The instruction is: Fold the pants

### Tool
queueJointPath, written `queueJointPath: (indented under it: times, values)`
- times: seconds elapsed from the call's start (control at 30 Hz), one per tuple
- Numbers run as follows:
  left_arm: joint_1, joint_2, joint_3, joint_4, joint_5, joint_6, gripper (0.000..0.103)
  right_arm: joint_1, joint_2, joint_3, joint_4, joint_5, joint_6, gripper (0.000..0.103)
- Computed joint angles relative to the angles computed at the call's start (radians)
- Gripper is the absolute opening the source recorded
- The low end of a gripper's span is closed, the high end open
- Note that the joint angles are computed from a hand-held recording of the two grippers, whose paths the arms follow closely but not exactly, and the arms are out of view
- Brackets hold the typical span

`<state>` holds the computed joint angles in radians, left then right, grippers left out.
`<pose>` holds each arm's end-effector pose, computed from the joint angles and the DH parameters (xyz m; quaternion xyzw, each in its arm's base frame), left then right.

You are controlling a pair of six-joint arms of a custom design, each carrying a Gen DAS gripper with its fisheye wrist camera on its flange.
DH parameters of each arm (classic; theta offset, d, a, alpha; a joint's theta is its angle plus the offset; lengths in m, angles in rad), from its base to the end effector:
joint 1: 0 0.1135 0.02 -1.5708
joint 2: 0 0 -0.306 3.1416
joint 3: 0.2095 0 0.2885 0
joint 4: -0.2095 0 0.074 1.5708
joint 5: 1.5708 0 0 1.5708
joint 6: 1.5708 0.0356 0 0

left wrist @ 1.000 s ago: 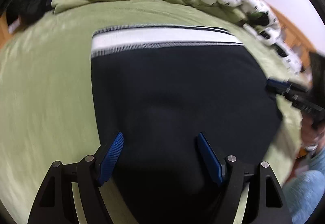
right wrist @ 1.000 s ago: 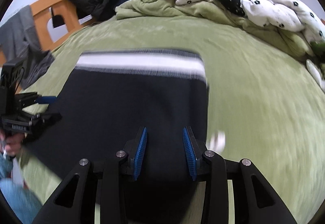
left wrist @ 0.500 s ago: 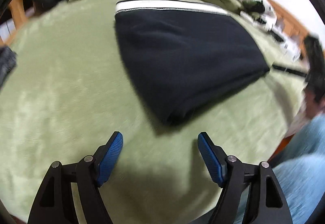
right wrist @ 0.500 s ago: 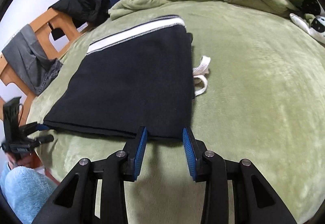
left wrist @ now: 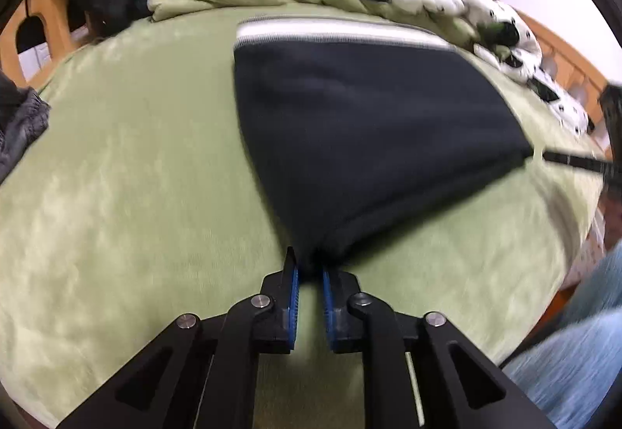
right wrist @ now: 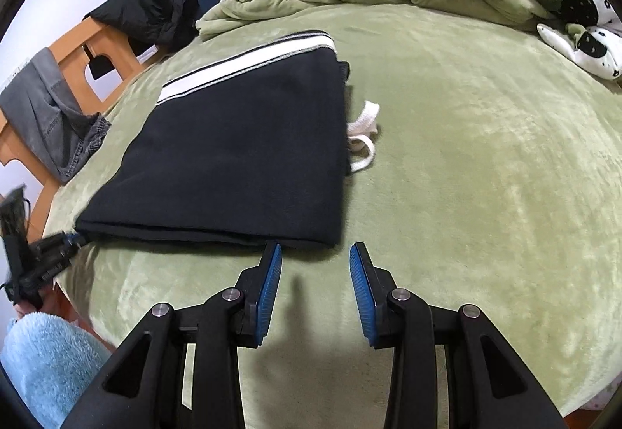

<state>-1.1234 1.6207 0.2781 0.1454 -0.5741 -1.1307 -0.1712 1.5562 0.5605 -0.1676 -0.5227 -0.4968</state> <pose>0.1020 -0.1679 0.0611 -0.0560 0.9422 -0.0414 0.3277 0.2601 -0.0269 0.1190 -0.2049 0.9251 0.1750 0.2676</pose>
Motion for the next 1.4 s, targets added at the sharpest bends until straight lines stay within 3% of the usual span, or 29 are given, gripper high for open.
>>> queueJointPath:
  times: [0.07, 0.13, 0.2, 0.3, 0.37, 0.5, 0.6, 0.77, 0.93, 1.07, 1.13, 1.27, 1.4]
  values:
    - [-0.025, -0.065, -0.024, -0.02, 0.008, -0.023, 0.016, -0.007, 0.004, 0.009, -0.002, -0.011, 0.0, 0.036]
    - [-0.04, -0.188, -0.073, -0.031, 0.0, -0.052, 0.025, -0.01, -0.003, 0.015, -0.003, -0.045, 0.005, 0.036]
    - [-0.043, -0.278, -0.083, -0.087, -0.048, -0.084, 0.046, 0.007, -0.018, 0.019, 0.019, -0.071, 0.031, 0.036]
    - [0.062, -0.359, -0.076, -0.07, -0.04, 0.029, 0.05, 0.056, -0.017, 0.033, 0.071, -0.089, 0.097, 0.037]
    - [0.181, -0.311, -0.03, -0.014, 0.023, 0.128, 0.051, 0.1, 0.014, 0.056, 0.101, -0.089, 0.164, 0.036]
    - [0.326, -0.053, 0.142, -0.033, 0.16, 0.18, 0.054, 0.188, 0.094, 0.087, 0.147, 0.007, 0.219, 0.036]
    - [0.286, 0.015, 0.165, -0.04, 0.129, 0.128, 0.067, 0.214, 0.107, 0.059, 0.193, 0.068, 0.194, 0.036]
    - [0.274, -0.01, 0.134, -0.033, 0.163, 0.08, 0.069, 0.192, 0.111, 0.091, 0.078, 0.058, 0.159, 0.036]
    - [0.25, -0.049, 0.104, -0.037, 0.192, 0.039, 0.069, 0.194, 0.067, 0.064, 0.078, 0.095, 0.168, 0.035]
    - [0.18, -0.15, 0.093, -0.101, 0.08, 0.039, 0.067, 0.173, 0.004, 0.046, 0.104, 0.087, 0.19, 0.035]
    - [0.203, -0.171, 0.107, -0.106, 0.061, 0.088, 0.067, 0.169, -0.003, 0.052, 0.133, 0.072, 0.217, 0.035]
    - [0.32, -0.137, 0.174, -0.065, 0.12, 0.219, 0.067, 0.198, 0.053, 0.124, 0.176, 0.045, 0.335, 0.035]
    - [0.413, -0.072, 0.251, -0.031, 0.143, 0.328, 0.067, 0.28, 0.119, 0.22, 0.205, 0.131, 0.394, 0.035]
